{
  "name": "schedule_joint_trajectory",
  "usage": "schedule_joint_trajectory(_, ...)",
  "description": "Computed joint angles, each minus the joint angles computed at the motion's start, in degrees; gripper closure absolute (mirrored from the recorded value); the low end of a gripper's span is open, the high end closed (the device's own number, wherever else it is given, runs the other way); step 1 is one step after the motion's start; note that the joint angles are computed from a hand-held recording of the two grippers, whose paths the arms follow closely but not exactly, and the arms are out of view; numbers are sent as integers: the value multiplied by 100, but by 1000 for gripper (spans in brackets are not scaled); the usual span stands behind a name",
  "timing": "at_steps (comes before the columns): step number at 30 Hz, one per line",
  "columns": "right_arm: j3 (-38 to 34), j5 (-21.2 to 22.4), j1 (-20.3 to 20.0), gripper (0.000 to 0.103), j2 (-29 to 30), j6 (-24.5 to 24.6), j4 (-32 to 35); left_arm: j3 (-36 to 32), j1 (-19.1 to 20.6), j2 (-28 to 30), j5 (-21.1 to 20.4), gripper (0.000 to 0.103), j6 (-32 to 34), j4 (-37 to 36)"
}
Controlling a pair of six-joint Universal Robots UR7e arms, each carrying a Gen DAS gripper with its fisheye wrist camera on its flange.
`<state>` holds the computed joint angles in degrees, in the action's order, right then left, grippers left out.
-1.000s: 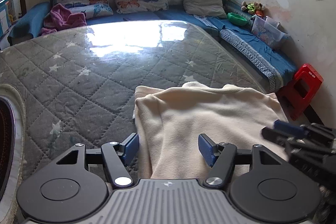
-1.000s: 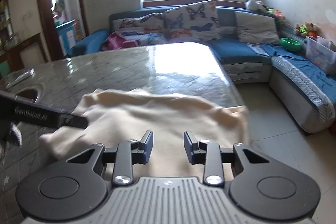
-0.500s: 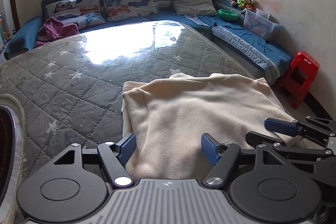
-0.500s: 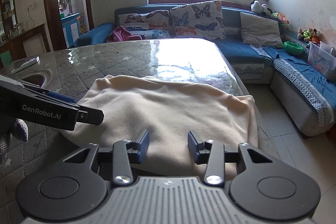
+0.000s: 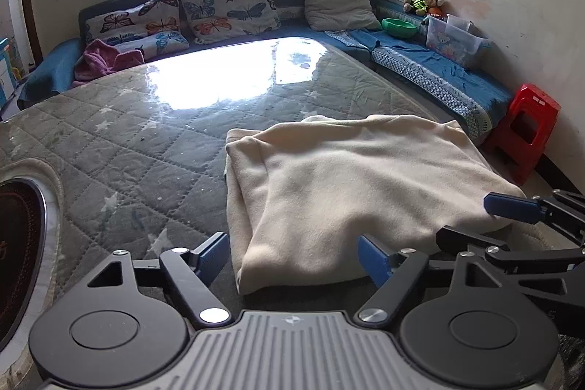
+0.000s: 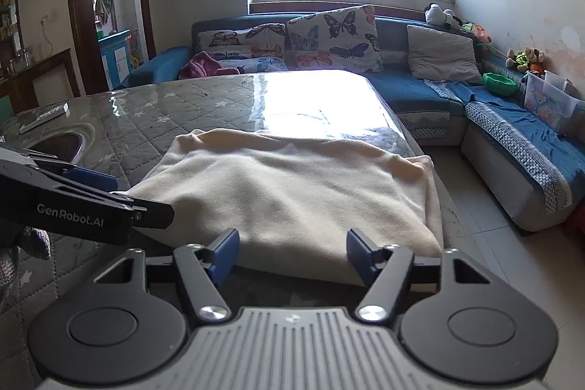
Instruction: Fold clothes
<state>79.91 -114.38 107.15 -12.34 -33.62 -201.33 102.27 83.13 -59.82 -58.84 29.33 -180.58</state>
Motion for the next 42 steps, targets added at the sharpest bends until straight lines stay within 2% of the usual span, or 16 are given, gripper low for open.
schedule_joint_trajectory(4,151,-18,21,24,-30,115,-121,165,-2,-67,24,16,121,-207)
schedule_joint_trajectory(13,375,-139,90,11,7,124,-570,463,28,-251,-15,8,180,-481)
schedule_joint_trajectory(15,398,-171,105,4,9,163,-611,524,37,-296,-32,8,158,-522)
schedule_joint_trajectory(17,424,-256,140,1,29,123,-722,594,44,-357,-74,6,131,-537)
schedule_joint_trajectory(20,452,-338,177,0,59,24,-858,718,43,-410,-73,0,242,-720)
schedule_joint_trajectory(25,511,-430,226,0,88,13,-985,861,48,-467,-48,0,399,-938)
schedule_joint_trajectory(42,619,-672,350,0,178,162,-1391,1242,102,-728,-27,0,317,-1098)
